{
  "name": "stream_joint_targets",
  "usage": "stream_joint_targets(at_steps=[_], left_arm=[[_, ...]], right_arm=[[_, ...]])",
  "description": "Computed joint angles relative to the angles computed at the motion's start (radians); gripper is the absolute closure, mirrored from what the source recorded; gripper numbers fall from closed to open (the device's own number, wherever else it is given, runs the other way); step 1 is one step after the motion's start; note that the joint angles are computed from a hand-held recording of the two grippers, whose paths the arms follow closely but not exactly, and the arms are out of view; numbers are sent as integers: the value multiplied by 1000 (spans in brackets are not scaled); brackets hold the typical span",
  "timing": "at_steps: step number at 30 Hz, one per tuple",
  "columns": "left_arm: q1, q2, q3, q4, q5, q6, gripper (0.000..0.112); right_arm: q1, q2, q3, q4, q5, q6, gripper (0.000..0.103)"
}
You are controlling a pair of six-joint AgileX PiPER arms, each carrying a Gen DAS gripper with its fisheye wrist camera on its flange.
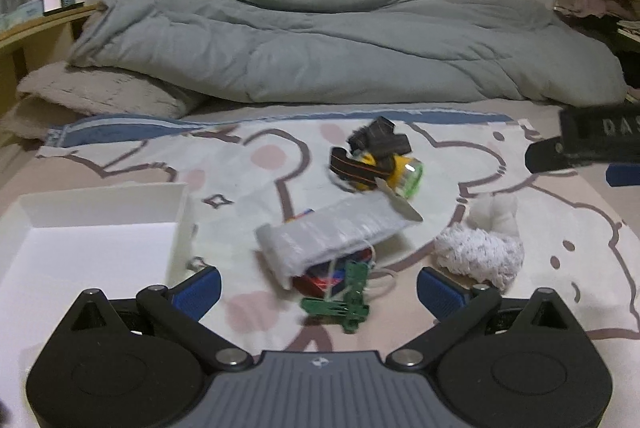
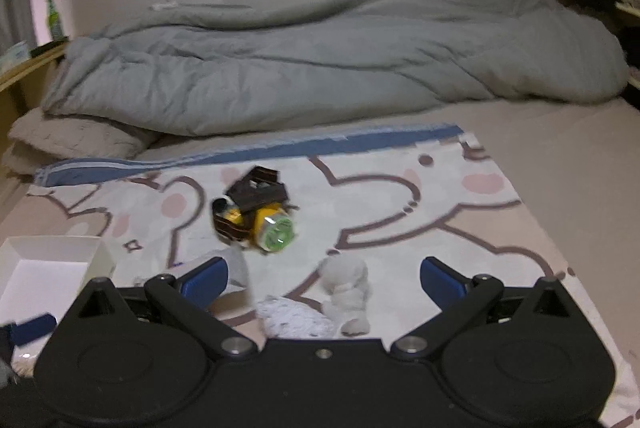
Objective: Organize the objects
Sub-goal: 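Grasp the green clothespin with the left tool while the right tool grasps the white rope bundle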
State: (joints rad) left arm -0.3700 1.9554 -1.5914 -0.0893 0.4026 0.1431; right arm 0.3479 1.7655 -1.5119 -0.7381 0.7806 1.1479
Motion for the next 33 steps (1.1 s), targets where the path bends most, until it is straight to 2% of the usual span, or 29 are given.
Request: stream_joint_targets(at_steps=[2,5,10,14,21,23,25,29,30,32,33], left_arm=[[-4,21,17,-10,-37,-4,17],[9,58,23,-126,-55,85,26],[50,116,15,-359,-54,253,39],[68,140,22,-518,-70,410,41],[61,161,33,-620,-134,530,45],[63,166,40,-700,-151,610,49],[63,168,50,-790,-167,703,57],[71,163,82,-1011,-182,920,57],[75,163,86,-1055,-176,959,57],[84,164,85,-1096,-161,988,57],[89,165,82,-1103,-151,989,57]], right_arm=[[-18,25,-15,23,16,-19,0],[-34,75,-60,73,78,-67,0],[-84,104,-81,245,48,-127,0],[-102,131,-95,355,30,-92,0],[-89,239,-206,369,91,-36,0],[-90,267,-235,396,98,-23,0],[-88,295,-267,412,112,-5,0],[-80,343,-322,409,140,22,1],[-78,351,-331,404,147,26,2],[-77,357,-331,394,147,34,15],[-80,356,-326,398,141,34,18]])
